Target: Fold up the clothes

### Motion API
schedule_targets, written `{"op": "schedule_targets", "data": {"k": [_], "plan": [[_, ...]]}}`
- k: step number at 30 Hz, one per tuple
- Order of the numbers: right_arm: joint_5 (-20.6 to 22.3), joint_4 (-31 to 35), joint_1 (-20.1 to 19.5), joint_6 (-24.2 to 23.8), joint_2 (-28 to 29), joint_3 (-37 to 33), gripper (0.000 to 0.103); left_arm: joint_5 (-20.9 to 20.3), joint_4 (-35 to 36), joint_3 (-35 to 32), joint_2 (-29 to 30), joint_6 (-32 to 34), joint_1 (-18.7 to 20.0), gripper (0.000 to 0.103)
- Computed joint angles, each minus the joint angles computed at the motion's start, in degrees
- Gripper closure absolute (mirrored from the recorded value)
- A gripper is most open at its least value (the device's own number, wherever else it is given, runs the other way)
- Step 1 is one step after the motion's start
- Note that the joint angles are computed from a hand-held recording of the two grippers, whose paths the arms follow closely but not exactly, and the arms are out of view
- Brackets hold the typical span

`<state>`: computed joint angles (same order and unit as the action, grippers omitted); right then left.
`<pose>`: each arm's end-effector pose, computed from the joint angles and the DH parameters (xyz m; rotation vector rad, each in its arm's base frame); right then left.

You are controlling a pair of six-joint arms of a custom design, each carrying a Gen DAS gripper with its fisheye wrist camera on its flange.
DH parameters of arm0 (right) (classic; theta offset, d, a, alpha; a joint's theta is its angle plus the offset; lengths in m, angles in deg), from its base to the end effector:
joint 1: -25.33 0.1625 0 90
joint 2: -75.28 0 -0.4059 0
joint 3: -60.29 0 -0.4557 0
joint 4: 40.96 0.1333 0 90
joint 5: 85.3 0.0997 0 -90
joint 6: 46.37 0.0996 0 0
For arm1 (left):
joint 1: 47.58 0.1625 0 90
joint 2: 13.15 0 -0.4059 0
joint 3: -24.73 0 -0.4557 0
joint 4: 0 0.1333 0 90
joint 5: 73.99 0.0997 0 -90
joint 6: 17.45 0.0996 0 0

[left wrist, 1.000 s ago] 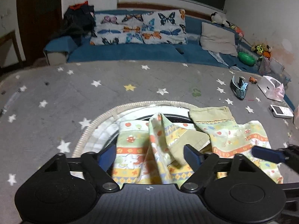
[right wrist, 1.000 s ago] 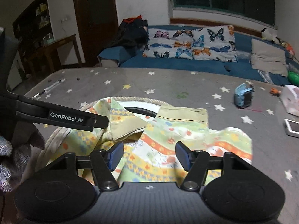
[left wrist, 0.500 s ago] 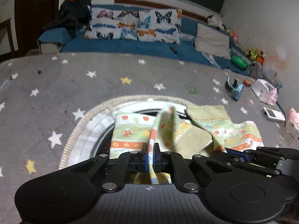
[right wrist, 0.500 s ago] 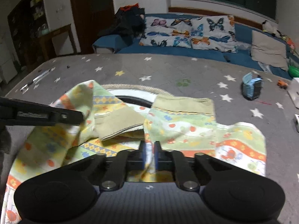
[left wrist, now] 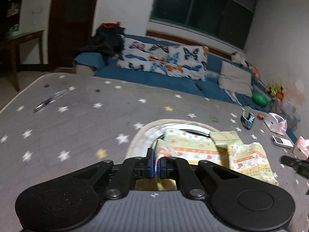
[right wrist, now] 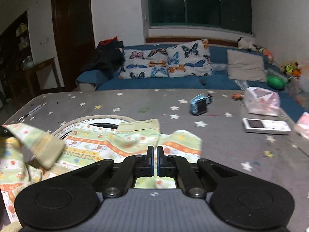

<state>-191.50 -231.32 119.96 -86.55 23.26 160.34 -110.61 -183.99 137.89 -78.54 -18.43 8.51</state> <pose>0.1610 -0.6804 0.1641 0.7643 -2.2968 1.0248 -0.1506 -0.6063 0.2250 0.1704 2.2368 -1.2235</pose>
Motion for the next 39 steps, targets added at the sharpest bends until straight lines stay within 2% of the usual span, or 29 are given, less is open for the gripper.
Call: {"op": "schedule_targets", "data": {"k": [2, 6, 8, 11, 16, 20, 23, 25, 29, 35, 39], "plan": [[-0.3, -0.4, 0.2, -1.2, -0.9, 1.2, 0.100, 2.0, -1.1, 2.9, -1.7, -1.6, -0.5, 0.099], [0.9, 1.9, 0.5, -1.4, -0.8, 1.3, 0.092, 3.9, -1.1, 8.2, -5.1, -7.5, -1.2, 0.100], [0.9, 3.9, 1.1, -1.6, 0.9, -0.4, 0.088, 4.3, -0.7, 9.9, -6.4, -10.7, -1.3, 0.100], [0.8, 6.8, 1.9, -1.4, 3.8, -3.6, 0.071, 4.4, -0.3, 11.4, -7.6, -14.0, -1.1, 0.100], [-1.6, 9.2, 3.1, -3.7, 11.3, -11.0, 0.062, 5.6, -0.6, 12.2, -7.9, -14.6, -0.8, 0.100], [-6.0, 8.9, 3.8, -5.9, 17.2, -16.9, 0.066, 5.6, -0.4, 12.9, -8.6, -15.3, -0.5, 0.100], [-8.3, 9.5, 3.9, -5.9, 19.0, -19.2, 0.090, 5.4, 0.1, 13.1, -9.1, -15.6, -0.2, 0.100], [-8.2, 8.5, 3.5, -5.4, 18.3, -18.6, 0.098, 5.0, 0.6, 13.2, -9.4, -16.2, 0.0, 0.100], [-6.3, 3.2, 2.9, -5.7, 14.4, -14.2, 0.101, 4.2, 1.2, 13.3, -10.0, -17.0, 0.2, 0.100], [-3.8, -5.3, 1.1, -4.9, 5.3, -5.4, 0.101, 3.1, 3.1, 13.5, -11.6, -18.0, -0.1, 0.100], [-3.6, -10.1, -0.6, -4.3, -1.0, 0.7, 0.101, 3.3, 4.3, 14.0, -12.6, -18.1, -0.7, 0.100]]}}
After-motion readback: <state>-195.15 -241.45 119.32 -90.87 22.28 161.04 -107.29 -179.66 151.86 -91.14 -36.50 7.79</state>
